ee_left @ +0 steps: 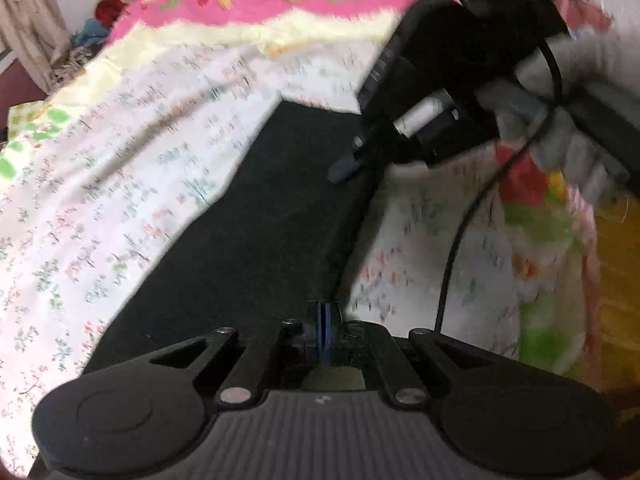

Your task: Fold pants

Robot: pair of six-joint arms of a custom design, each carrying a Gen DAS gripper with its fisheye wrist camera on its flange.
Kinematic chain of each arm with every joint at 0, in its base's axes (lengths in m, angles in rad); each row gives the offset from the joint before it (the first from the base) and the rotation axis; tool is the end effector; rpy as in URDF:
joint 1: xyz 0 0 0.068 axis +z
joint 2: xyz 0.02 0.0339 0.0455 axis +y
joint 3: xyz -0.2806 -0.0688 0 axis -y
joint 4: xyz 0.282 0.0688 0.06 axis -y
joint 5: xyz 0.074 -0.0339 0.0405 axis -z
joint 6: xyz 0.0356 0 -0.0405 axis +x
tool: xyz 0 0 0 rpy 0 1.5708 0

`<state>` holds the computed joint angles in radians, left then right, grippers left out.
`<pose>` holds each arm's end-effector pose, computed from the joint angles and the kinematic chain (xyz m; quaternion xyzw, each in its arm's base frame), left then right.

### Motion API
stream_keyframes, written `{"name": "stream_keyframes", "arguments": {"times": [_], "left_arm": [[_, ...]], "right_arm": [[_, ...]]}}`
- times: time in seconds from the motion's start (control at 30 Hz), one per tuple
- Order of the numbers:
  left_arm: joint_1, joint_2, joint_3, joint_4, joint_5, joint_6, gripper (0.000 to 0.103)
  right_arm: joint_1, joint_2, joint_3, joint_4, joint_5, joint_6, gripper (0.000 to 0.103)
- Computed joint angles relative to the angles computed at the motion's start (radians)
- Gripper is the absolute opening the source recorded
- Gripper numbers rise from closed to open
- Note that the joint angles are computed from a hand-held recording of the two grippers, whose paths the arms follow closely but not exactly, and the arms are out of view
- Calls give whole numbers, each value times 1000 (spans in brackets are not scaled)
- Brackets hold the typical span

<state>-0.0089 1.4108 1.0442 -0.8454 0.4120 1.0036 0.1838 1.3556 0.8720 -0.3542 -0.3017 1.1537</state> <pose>0.2974 -0.0169 0.2456 0.4990 0.8246 -0.0935 0.2495 0.3027 0.0670 0.2294 0.3826 0.8417 0.3297 0.1910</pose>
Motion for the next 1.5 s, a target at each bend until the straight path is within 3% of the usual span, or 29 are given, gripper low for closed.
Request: {"name": "stream_keyframes", "arguments": {"times": [0.1,0.17,0.23,0.3,0.43,0.53,0.6,0.67,0.7,0.8,1.07,1.17,1.3,1.5], "left_arm": [[-18,-4,-56,70,-61,40,17],[6,-6,-35,43,-30,54,17],[37,-5,-2,-14,4,75,18],[66,-5,27,-71,28,103,20],[119,-8,56,-83,75,116,22],[125,21,59,-20,51,19,27],[101,48,39,26,-12,-27,30],[101,40,-15,75,-62,10,30],[106,20,-44,96,-54,26,30],[144,-7,-69,83,-4,51,30],[295,49,7,-57,168,111,31],[425,75,86,-176,238,214,31],[606,129,169,-226,277,309,31],[830,261,307,-276,269,391,31]], "right_arm": [[26,53,62,-64,42,-65,2],[41,-3,54,-108,88,-83,26],[48,-63,32,-142,119,-66,37],[41,-87,12,-156,111,-48,39],[24,-49,-52,2,101,2,39],[34,7,-97,162,109,92,43],[44,18,-116,233,122,155,42],[50,12,-109,238,118,162,8],[57,2,-97,212,125,153,0],[83,-56,-71,159,158,120,0],[306,65,275,36,271,-33,0],[398,207,440,30,235,-57,0],[497,425,672,-8,153,-110,0],[599,773,1089,-246,82,-266,0]]}}
